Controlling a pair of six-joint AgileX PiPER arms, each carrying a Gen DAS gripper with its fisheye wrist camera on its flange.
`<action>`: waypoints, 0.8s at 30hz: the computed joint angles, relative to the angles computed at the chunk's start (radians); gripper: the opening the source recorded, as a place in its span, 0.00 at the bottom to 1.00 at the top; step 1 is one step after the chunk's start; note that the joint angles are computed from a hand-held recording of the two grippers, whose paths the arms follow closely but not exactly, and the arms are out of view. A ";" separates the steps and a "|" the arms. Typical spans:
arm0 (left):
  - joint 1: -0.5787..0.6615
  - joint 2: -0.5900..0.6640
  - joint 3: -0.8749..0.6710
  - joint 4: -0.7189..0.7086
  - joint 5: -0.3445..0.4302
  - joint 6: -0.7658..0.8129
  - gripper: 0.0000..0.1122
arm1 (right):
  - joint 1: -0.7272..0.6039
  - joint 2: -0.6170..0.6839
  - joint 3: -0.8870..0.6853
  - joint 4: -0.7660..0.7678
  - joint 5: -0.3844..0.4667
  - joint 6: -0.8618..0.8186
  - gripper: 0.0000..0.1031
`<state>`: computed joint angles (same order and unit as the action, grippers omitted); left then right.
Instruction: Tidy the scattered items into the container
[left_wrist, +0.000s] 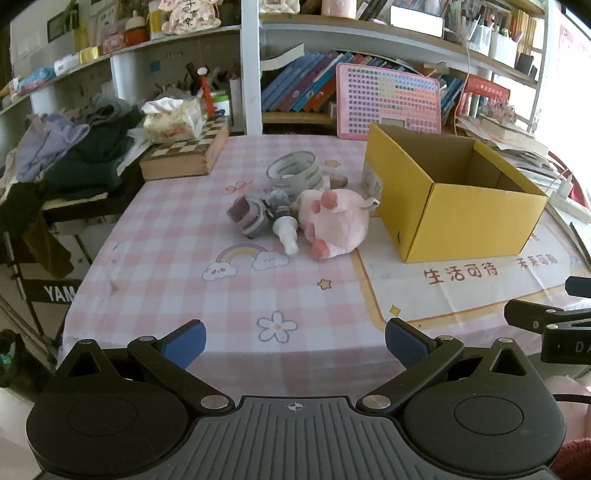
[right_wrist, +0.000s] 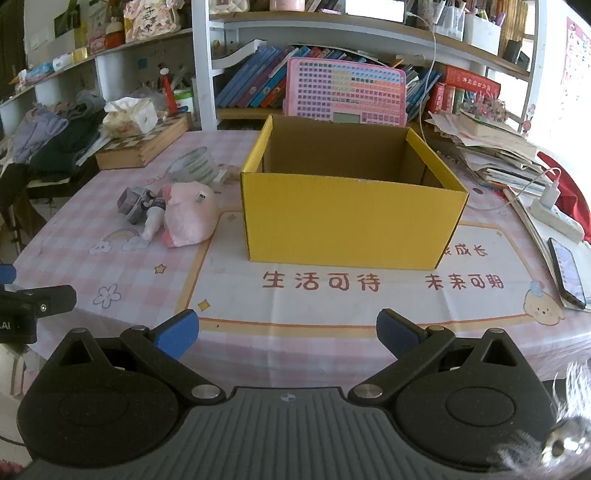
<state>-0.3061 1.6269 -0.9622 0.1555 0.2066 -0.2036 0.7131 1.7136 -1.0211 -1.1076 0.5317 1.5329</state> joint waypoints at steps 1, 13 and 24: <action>0.000 0.001 0.000 0.005 0.001 -0.006 0.92 | -0.001 0.000 -0.001 0.003 -0.001 -0.004 1.00; -0.002 0.002 0.000 0.027 0.003 -0.029 0.92 | -0.002 -0.001 -0.001 0.009 -0.006 -0.013 1.00; -0.002 -0.002 0.011 0.042 -0.007 -0.044 0.92 | -0.002 -0.001 -0.001 0.009 -0.005 -0.013 1.00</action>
